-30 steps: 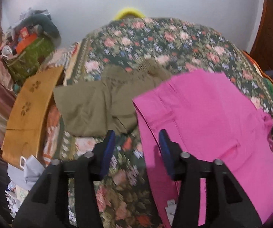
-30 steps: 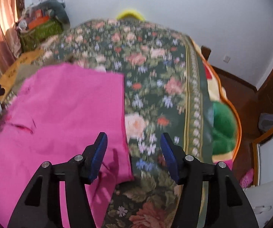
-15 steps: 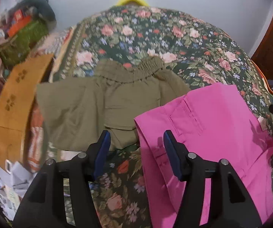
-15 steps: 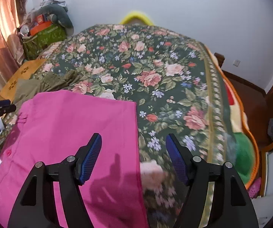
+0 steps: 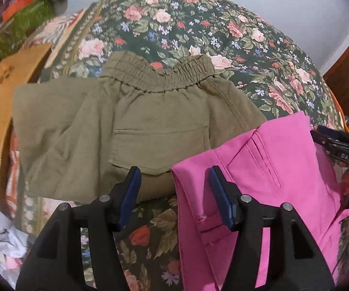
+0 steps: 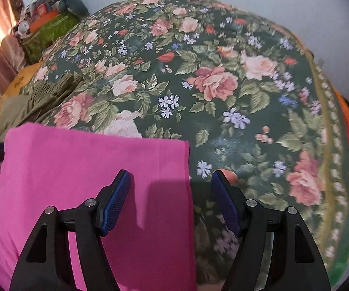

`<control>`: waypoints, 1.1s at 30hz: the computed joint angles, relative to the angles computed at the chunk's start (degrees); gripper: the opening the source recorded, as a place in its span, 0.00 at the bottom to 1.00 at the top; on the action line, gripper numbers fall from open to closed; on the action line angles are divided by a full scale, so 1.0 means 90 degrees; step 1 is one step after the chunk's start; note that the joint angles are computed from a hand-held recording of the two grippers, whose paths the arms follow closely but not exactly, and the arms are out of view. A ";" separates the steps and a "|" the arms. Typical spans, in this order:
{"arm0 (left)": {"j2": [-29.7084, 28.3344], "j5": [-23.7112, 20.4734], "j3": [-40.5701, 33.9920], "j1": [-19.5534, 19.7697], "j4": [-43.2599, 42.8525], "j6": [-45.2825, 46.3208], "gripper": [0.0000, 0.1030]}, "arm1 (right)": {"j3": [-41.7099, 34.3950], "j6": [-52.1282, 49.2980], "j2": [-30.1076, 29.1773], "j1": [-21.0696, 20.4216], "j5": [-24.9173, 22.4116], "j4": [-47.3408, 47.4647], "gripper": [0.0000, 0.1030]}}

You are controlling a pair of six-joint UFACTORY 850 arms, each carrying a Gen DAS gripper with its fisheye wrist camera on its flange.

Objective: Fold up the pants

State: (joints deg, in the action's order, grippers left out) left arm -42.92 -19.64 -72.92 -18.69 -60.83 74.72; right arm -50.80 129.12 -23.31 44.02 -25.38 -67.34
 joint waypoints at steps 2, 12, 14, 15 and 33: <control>-0.0070 -0.0126 -0.0077 0.0016 0.0022 -0.0078 0.57 | 0.0123 0.0816 0.0042 -0.0067 0.0171 -0.0596 0.62; -0.0267 -0.0772 -0.0308 -0.0008 0.0385 -0.0395 0.27 | 0.0169 0.2429 0.0006 -0.0089 0.0528 -0.2105 0.11; -0.0199 -0.0696 -0.0220 -0.0038 0.0277 -0.0223 0.19 | 0.0028 0.1678 -0.0073 -0.0002 0.0296 -0.1388 0.06; -0.0146 -0.0624 -0.0155 -0.0064 0.0246 -0.0136 0.11 | -0.0020 0.1418 -0.0101 -0.0004 0.0222 -0.1180 0.04; 0.1975 0.0023 0.1456 -0.0152 -0.3682 0.4398 0.03 | 0.0277 0.0764 0.1297 0.1006 -0.2166 -0.0460 0.03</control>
State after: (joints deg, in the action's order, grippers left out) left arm -25.15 -19.43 -59.82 -20.06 -93.96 114.30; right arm -48.30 136.00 -11.64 53.08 -44.88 -71.48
